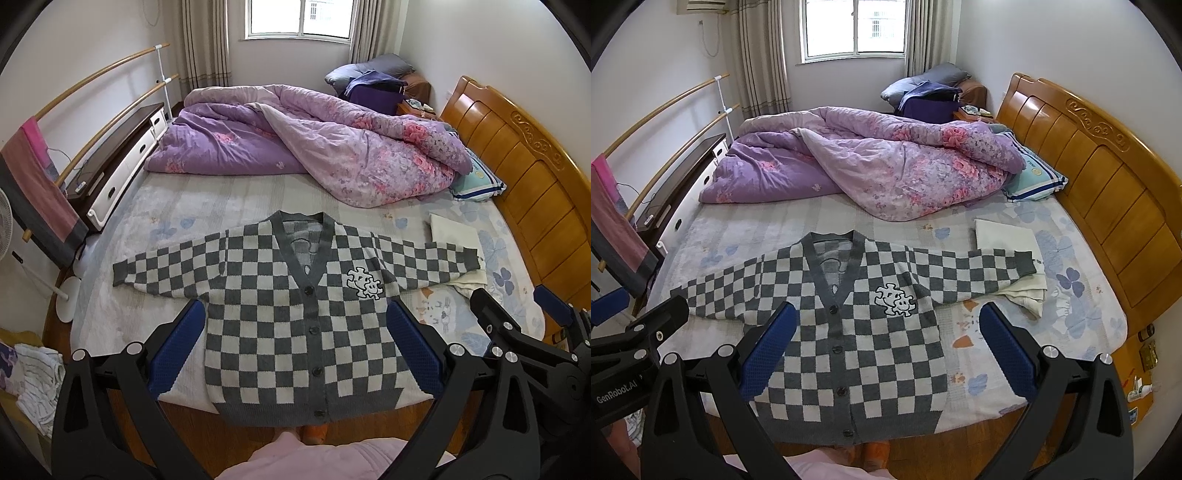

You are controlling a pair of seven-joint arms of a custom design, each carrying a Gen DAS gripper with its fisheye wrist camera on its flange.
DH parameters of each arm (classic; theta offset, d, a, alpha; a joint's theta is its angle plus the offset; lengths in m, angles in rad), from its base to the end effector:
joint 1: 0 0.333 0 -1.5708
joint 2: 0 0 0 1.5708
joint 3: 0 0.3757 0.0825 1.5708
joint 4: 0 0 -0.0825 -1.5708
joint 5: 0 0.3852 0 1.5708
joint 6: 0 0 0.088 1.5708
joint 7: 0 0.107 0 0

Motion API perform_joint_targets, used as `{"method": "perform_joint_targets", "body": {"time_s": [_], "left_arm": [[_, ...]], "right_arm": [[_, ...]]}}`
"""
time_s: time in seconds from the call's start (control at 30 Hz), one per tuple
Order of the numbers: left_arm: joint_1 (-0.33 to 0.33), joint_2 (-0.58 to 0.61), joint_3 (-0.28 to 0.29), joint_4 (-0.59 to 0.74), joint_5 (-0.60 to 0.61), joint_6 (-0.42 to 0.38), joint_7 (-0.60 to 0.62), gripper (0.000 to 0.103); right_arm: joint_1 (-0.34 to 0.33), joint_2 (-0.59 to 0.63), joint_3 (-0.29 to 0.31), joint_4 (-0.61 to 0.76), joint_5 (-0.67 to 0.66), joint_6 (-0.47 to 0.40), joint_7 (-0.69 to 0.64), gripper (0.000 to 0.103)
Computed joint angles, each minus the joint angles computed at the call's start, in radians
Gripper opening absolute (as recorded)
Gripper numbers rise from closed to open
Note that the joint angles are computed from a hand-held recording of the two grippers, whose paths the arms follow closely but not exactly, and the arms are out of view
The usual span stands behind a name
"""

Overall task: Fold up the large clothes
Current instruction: 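Move the left tool to the cardigan sleeve cuff and grasp it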

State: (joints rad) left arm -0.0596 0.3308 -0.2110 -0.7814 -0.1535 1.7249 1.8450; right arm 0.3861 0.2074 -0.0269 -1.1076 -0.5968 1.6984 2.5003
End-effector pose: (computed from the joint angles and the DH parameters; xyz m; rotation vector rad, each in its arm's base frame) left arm 0.6228 -0.1418 0.8742 -1.3508 2.3761 -0.8387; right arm 0.6050 0.1734 0.8108 -1.2541 2.4032 -0.9211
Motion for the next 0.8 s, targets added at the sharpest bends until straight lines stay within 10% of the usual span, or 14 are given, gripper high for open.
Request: {"method": "perform_joint_targets", "body": {"time_s": [0.8], "left_arm": [[0.052, -0.276, 0.083, -0.38, 0.037, 0.07, -0.074, 0.098]], "right_arm": [[-0.056, -0.078, 0.046, -0.145, 0.227, 0.172, -0.13, 0.096]]}}
